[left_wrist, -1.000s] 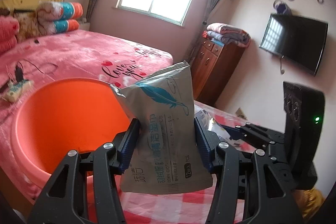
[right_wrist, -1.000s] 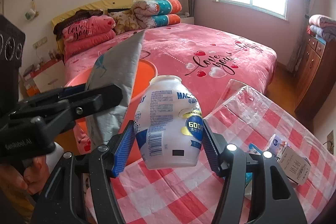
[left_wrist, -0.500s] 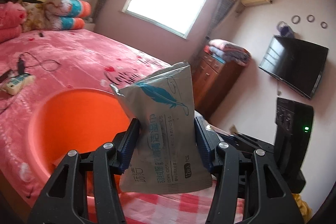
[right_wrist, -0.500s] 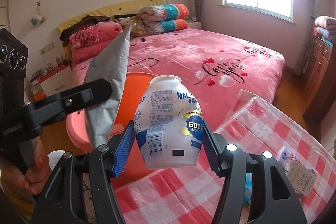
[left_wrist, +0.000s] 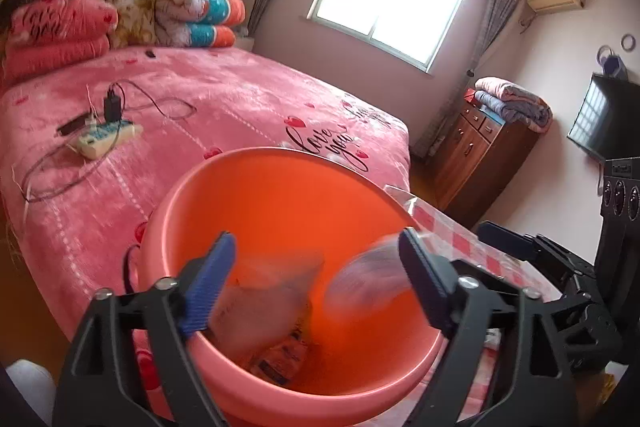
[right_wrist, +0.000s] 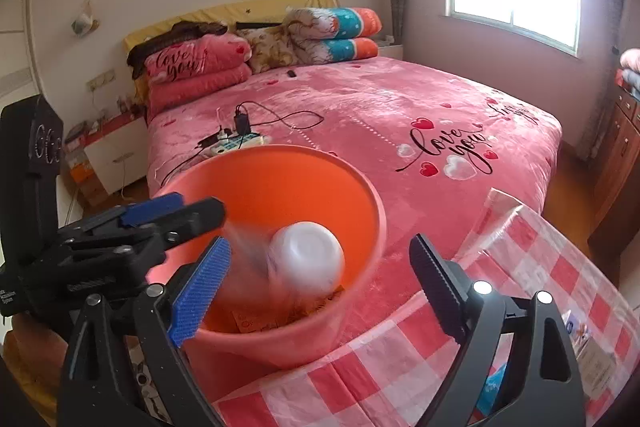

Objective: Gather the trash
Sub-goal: 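Open both tools to drop the bottle and grey bag into the bucket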

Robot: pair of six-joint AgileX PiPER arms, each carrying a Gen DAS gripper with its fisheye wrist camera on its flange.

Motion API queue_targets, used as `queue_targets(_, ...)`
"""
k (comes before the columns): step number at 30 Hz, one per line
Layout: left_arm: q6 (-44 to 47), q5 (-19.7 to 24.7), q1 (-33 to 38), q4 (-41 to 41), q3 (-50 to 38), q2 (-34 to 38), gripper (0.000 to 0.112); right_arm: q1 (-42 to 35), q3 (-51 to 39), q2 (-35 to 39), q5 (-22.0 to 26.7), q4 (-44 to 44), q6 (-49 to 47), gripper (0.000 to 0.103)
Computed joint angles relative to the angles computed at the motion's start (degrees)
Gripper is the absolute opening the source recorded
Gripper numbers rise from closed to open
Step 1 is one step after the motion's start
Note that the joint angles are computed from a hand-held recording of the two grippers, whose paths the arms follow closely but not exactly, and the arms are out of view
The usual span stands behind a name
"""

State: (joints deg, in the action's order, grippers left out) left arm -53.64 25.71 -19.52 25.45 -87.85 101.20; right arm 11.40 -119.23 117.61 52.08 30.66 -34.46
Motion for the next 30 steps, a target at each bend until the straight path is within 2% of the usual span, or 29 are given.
queue_targets(7, -5.88, 4.37, -3.56, 9.83, -1.65, 1.23, 0.09, -3.41, 16.07, -7.58, -11.55, 3.67, -3.93, 0.093)
queue_targets(12, -8.4, 7.73, -6.58, 15.09, -3.18, 2.05, 0.09, -6.56, 25.09, -11.21, -15.74, 6.9, -8.24, 0.093)
queue_targets(19, -9.0, 11.39, -10.06, 18.22, -6.2, 3.23, 0.091, -10.32, 32.82, -14.16, -17.7, 12.1, -12.74, 0.093)
queue_targets(30, -4.95, 15.5, -15.12, 16.43, -12.95, 6.85, 0.091, -16.57, 40.82, -17.15, -18.74, 19.63, -19.98, 0.093)
